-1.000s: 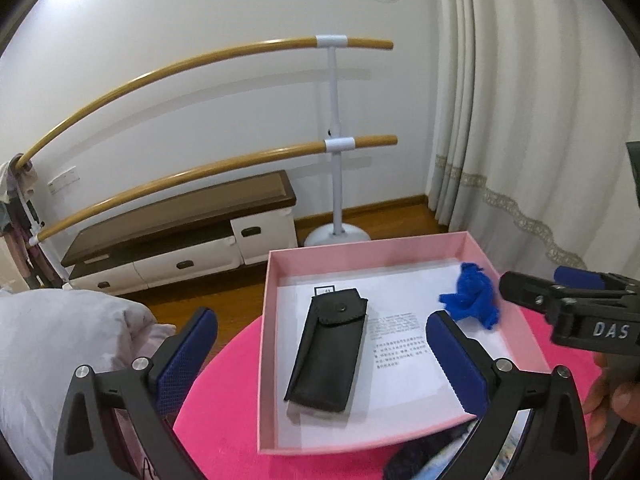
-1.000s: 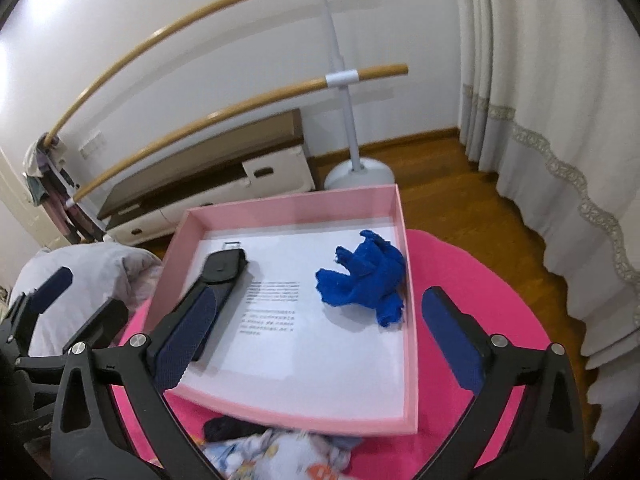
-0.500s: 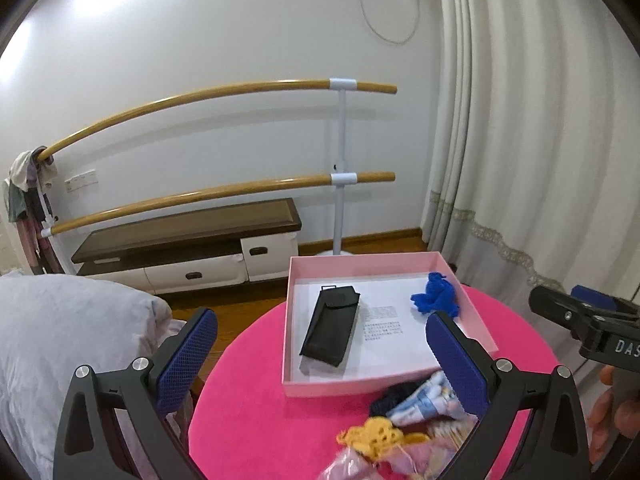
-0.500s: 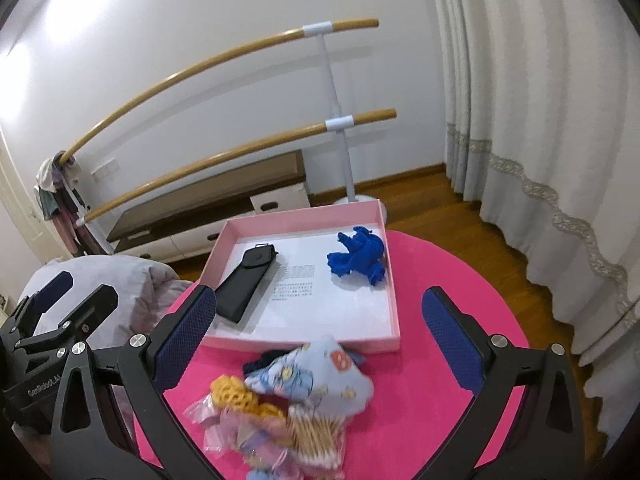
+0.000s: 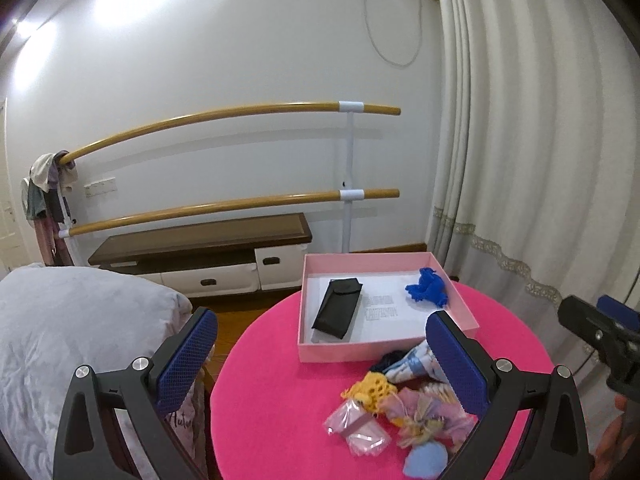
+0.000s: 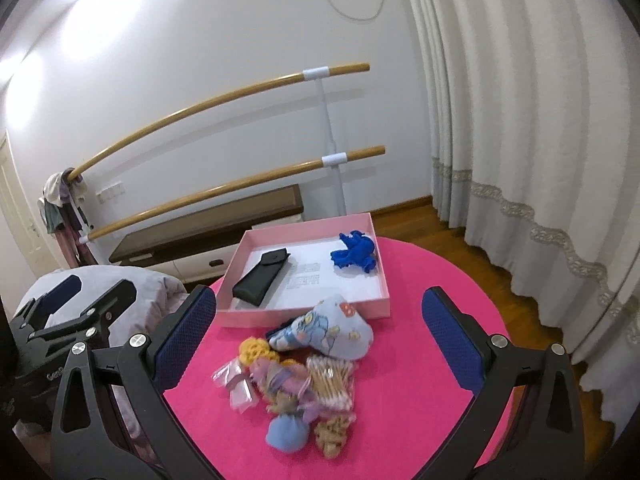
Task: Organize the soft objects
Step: 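Withdraw both tools from the pink box back over the table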
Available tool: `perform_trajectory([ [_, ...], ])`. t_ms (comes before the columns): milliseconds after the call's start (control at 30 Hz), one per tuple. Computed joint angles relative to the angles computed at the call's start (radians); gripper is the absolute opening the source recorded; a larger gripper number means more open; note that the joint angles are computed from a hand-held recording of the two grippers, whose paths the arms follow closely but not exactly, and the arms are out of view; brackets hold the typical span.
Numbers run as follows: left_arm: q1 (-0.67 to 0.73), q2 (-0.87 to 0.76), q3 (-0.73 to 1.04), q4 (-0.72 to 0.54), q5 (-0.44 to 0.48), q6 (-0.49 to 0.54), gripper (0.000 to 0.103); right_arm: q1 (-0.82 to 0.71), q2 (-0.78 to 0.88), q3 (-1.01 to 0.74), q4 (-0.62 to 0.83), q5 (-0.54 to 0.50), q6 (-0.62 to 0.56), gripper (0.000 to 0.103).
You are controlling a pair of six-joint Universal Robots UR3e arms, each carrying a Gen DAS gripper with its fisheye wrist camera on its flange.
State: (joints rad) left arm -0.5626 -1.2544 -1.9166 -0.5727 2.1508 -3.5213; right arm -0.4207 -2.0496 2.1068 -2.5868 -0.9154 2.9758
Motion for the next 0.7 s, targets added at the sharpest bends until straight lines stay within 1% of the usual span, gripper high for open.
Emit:
perform_trajectory([
  [100,-0.063,0.04,-0.038,-0.024,0.052,-0.041,0.103,-0.054,-0.117,0.07,0.068,0.048,-0.042,0.103],
  [167,-0.084,0.06,-0.052,-0.04,0.067,-0.065,0.103,-0.086,-0.186,0.104,0.127,0.078,-0.074,0.103],
  [300,-0.135,0.095,-0.067,-0.084,0.109,-0.116,0.103,-0.136,-0.273,0.131,0.221,0.118,-0.124,0.103],
  [433,-0.188,0.119,-0.087,-0.108,0.16,-0.159,0.103,-0.21,-0.385,0.149,0.353,0.185,-0.194,0.103],
  [600,-0.208,0.143,-0.106,-0.128,0.177,-0.19,0.103,-0.265,-0.445,0.154,0.446,0.227,-0.243,0.103],
  [700,-0.207,0.157,-0.121,-0.134,0.172,-0.197,0.103,-0.272,-0.449,0.16,0.45,0.226,-0.251,0.103],
])
